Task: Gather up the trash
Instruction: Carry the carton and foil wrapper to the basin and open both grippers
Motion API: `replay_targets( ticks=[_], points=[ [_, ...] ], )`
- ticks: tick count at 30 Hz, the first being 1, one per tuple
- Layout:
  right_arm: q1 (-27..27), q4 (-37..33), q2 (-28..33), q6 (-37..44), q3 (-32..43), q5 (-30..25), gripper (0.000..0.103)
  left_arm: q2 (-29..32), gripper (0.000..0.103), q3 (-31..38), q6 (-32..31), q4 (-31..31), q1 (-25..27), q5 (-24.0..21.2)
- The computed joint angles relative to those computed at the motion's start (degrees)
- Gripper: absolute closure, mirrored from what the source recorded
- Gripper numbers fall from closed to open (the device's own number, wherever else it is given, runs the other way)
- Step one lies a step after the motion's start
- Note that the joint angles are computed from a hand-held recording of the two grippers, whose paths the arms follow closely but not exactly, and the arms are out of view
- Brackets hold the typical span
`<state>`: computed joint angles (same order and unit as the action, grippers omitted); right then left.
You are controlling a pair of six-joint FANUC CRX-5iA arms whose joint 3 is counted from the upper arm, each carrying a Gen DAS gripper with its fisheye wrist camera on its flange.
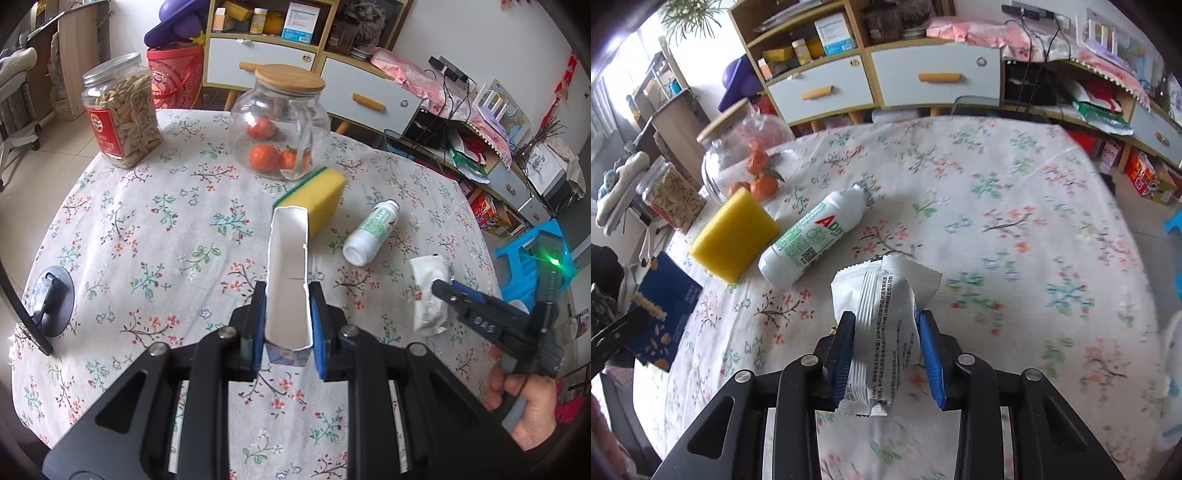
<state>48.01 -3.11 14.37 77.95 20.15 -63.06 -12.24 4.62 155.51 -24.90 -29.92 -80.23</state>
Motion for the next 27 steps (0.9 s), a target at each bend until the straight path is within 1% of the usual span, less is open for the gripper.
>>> replay_targets(
  ticks=[5, 9, 14, 19, 25, 27],
  points=[
    [-2.3, -0.1, -3.1, 2.0, -1.8, -0.1, 0.068, 1.8, 0.080, 2.0, 0.3, -1.3, -2.0, -0.4],
    [-4.5, 0.3, -5.7, 3.0, -3.7, 0.0, 0.068, 3.7, 0.080, 3.7, 0.4, -1.7, -3.3, 0.1],
    [-8.3, 0.7, -8.5, 4.0, -6.3, -0.1, 0.068, 7.4, 0.080, 7.3, -1.2, -2.3, -5.2, 0.5],
    [-13.1, 0.9, -10.3, 4.3, -8.1, -0.1, 0.068, 11.2, 0.080, 10.8, -2.9, -1.7, -6.4, 2.1],
    [-19.4, 0.4, -10.7, 4.4, -8.5, -0.9, 0.067, 16.4, 0.080, 15.6, -6.2, -1.2, -7.9, 3.2],
    [-21.7, 0.2, -10.9, 4.7, -8.4, -1.1, 0.067, 17.8, 0.080, 16.7, -7.2, -0.7, -8.2, 4.4]
  ],
)
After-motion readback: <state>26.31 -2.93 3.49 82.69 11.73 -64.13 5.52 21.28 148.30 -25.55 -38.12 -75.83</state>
